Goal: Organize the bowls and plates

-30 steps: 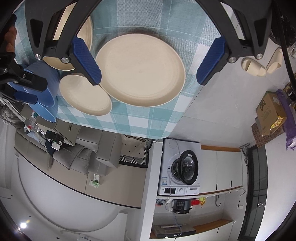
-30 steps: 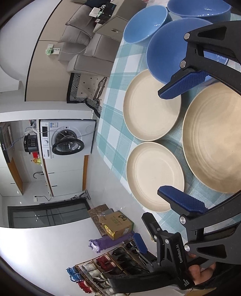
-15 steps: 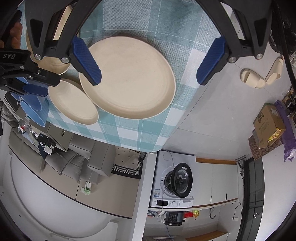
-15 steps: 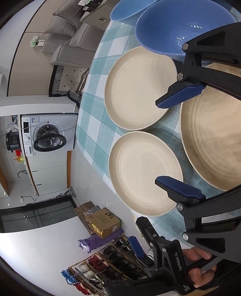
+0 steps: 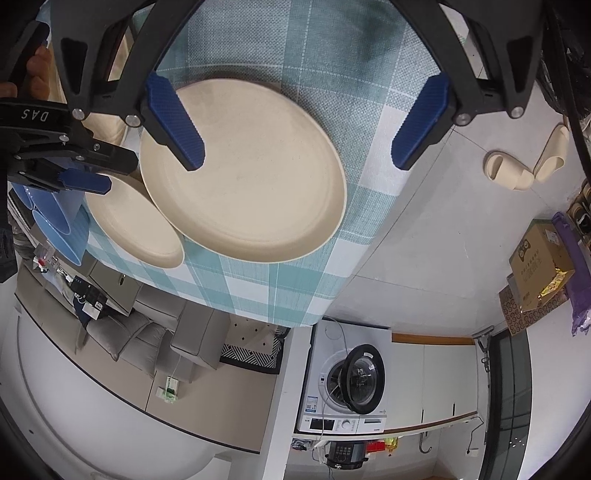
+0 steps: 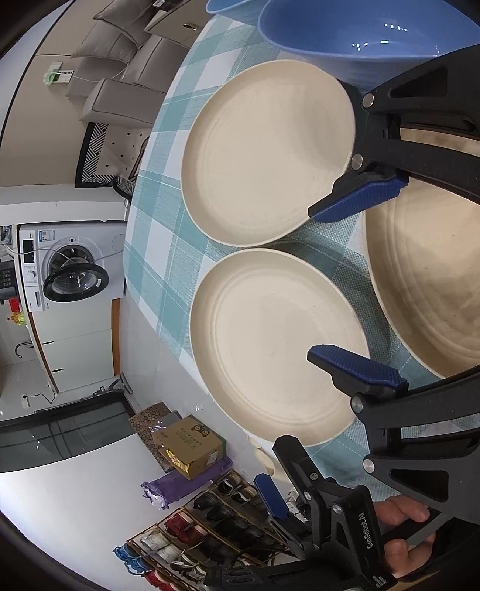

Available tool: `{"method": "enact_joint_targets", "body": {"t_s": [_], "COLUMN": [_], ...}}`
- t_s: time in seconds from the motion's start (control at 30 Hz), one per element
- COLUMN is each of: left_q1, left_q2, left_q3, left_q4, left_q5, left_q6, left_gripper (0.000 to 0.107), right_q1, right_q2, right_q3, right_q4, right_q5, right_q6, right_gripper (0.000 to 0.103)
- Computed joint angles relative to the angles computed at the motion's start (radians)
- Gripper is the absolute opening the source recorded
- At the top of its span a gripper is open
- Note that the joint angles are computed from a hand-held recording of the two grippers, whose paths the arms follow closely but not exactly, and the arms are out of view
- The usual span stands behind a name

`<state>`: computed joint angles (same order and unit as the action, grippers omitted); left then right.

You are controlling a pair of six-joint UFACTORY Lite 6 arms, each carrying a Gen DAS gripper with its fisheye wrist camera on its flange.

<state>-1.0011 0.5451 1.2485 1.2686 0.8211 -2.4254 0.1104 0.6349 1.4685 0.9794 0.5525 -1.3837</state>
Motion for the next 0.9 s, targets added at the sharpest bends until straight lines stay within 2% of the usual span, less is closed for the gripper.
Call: {"method": "enact_joint_targets", "body": {"t_s": [0.07,0.17,0.3,0.33,0.4,0.47,0.63,0.8,0.9], "left_q1": [0.007,0.02,0.029,0.031,0.038,0.047,0.06,0.069,0.076], "left_q2": [0.001,0.004,0.014,0.016,0.02,0.025,0.028,0.033,0.035], "left_q3": [-0.005,-0.01,-0.01,-0.009,-0.011,-0.013,-0.026,-0.04,-0.048], "left_q4": [0.006,0.007,0.015,0.017,0.016,0.019,0.039,0.069,0.089], "left_q5": [-0.017,-0.051,-0.075,-0.083,-0.101,-0.12,-0.155,-0.186,-0.208], "left_q6": [-0.009,-0.01,-0.015,-0.015,-0.013,-0.021,-0.049,-0.085,-0.108], "left_gripper": [0.1,0.092,0.092,0.089,0.078,0.078,0.07,0.057,0.055], "right_q1": [0.005,0.009,0.011,0.013,0.018,0.023,0.034,0.043,0.048], "right_q2": [0.016,0.042,0.076,0.083,0.091,0.092,0.101,0.124,0.132], "right_q3": [0.013,0.034,0.066,0.073,0.081,0.081,0.085,0.107,0.112], "right_q4": [-0.013,-0.031,-0.049,-0.053,-0.06,-0.068,-0.079,-0.111,-0.121], "right_q5": [0.001,0.002,0.009,0.008,0.005,0.001,-0.011,-0.012,-0.01], "right_q6": [0.019,0.043,0.077,0.082,0.089,0.097,0.112,0.157,0.169], "right_gripper": [0.066,0.064,0.057,0.056,0.053,0.051,0.047,0.04,0.036]}}
